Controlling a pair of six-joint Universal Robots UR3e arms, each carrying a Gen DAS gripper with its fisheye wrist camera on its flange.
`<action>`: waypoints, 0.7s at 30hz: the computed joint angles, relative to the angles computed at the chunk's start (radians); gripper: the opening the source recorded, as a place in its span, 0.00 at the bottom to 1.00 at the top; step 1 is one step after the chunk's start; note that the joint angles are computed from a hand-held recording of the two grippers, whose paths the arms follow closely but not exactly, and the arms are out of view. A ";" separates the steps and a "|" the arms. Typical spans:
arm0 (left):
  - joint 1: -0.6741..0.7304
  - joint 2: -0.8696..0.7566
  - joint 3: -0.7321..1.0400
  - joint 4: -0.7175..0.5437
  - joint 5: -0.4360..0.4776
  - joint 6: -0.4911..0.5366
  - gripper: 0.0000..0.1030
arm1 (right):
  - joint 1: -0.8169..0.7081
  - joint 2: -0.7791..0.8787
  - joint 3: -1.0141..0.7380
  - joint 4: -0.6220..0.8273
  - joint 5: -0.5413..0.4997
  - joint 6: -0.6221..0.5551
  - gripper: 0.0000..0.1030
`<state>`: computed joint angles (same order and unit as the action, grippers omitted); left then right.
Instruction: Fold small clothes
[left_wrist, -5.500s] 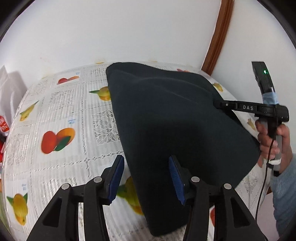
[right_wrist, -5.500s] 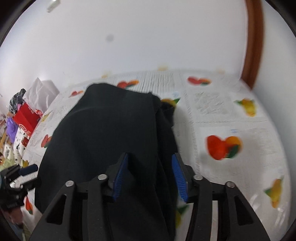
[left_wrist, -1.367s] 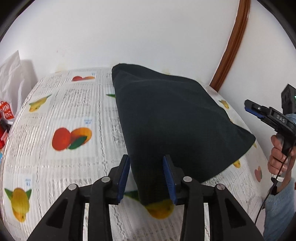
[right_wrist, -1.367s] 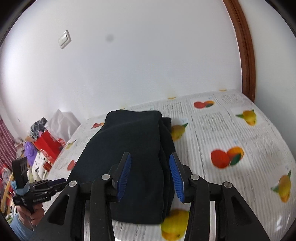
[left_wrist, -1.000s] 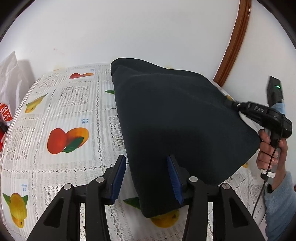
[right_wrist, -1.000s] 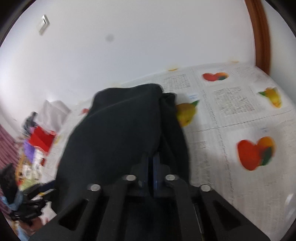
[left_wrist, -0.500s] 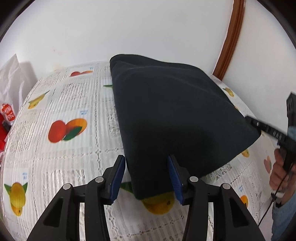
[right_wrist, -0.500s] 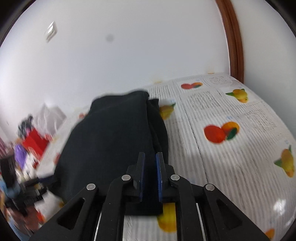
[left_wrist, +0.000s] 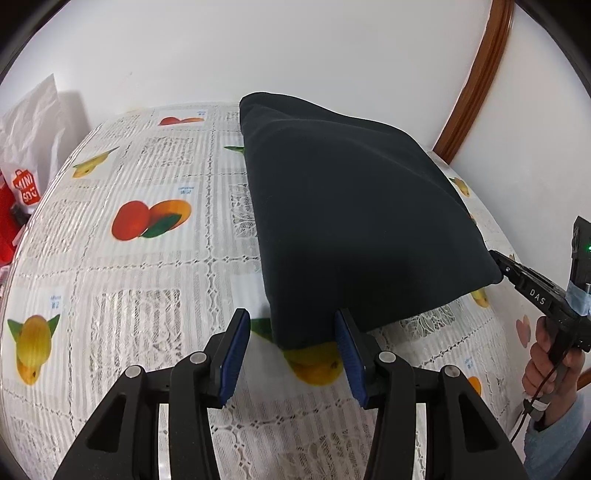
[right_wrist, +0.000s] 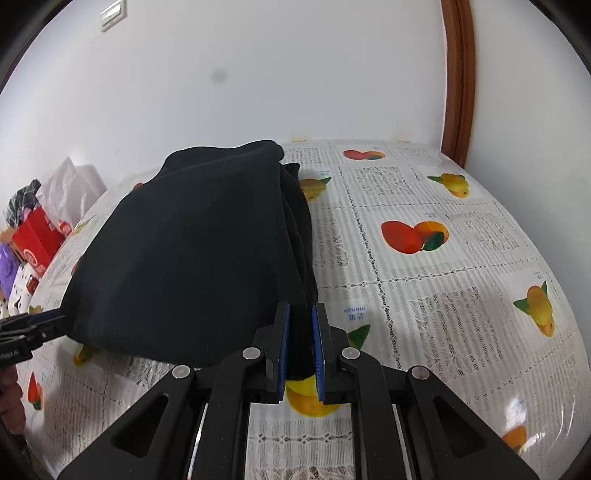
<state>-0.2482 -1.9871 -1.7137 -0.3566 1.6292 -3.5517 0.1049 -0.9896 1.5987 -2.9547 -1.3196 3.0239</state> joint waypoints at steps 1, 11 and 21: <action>-0.002 -0.003 0.003 -0.004 0.002 0.000 0.44 | 0.002 0.002 -0.001 0.000 -0.007 0.002 0.12; -0.067 0.036 0.016 -0.087 0.108 -0.067 0.48 | 0.041 -0.091 0.014 0.103 -0.103 0.039 0.18; -0.247 0.145 0.066 -0.205 0.314 -0.174 0.68 | 0.025 -0.448 0.257 0.119 -0.087 0.020 0.73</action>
<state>-0.4953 -1.8419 -1.6475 -0.5619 1.9433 -3.7262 0.1297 -1.4373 1.8552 -2.8361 -1.4071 3.0442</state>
